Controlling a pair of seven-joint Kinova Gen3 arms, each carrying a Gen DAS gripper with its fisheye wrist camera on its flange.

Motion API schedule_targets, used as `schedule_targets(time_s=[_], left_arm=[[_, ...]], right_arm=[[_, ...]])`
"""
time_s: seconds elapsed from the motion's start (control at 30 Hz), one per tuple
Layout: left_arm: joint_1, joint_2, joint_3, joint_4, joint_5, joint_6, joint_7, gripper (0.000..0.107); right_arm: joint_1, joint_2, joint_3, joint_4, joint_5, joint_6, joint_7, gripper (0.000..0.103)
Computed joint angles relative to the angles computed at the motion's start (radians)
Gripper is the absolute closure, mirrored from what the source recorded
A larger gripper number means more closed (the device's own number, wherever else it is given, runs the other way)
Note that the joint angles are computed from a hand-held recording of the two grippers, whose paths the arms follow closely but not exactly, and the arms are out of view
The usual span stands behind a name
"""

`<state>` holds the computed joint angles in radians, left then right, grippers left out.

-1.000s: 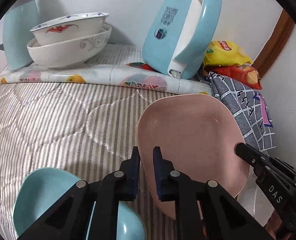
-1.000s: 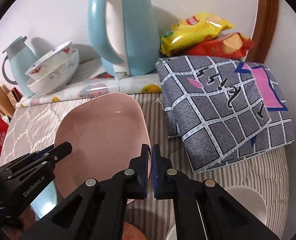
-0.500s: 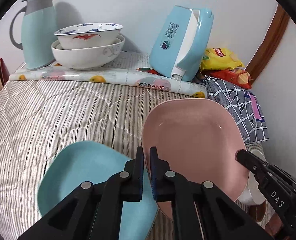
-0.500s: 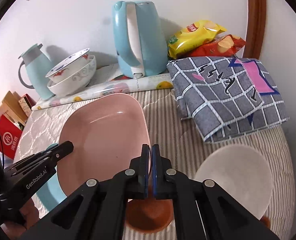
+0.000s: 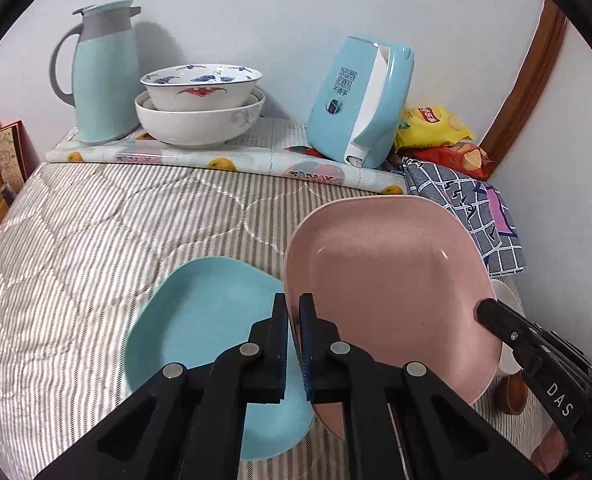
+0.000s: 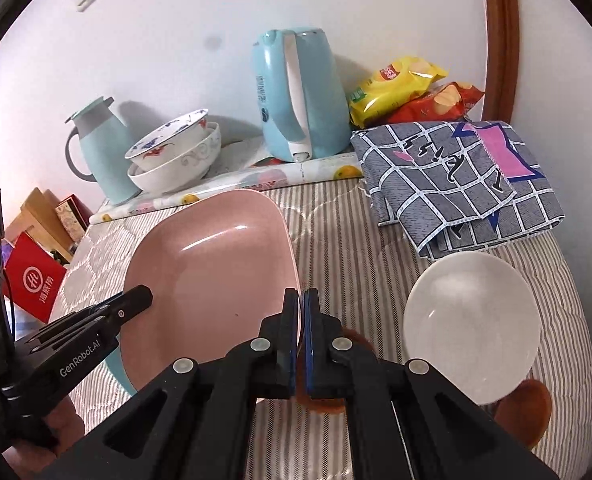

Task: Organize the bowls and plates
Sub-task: 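Lift the pink plate and carry it over the blue plate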

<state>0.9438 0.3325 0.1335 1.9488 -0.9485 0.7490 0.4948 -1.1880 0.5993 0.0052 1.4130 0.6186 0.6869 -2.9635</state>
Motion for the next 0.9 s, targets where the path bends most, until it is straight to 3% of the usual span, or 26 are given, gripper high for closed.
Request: schedule_targets(time_s=[0.4, 0.9], left_arm=[[-0.007, -0.081, 0.039, 0.143, -0.059, -0.025, 0.147, 0.101], [-0.089, -0.14, 0.089, 0.294, -0.115, -0.089, 0.256, 0.101]], right_arm=[[-0.061, 0.025, -0.008, -0.052, 0.01, 0.046, -0.046, 0.1], [-0.093, 0.125, -0.011, -0.192, -0.063, 0.073, 0.013, 0.1]])
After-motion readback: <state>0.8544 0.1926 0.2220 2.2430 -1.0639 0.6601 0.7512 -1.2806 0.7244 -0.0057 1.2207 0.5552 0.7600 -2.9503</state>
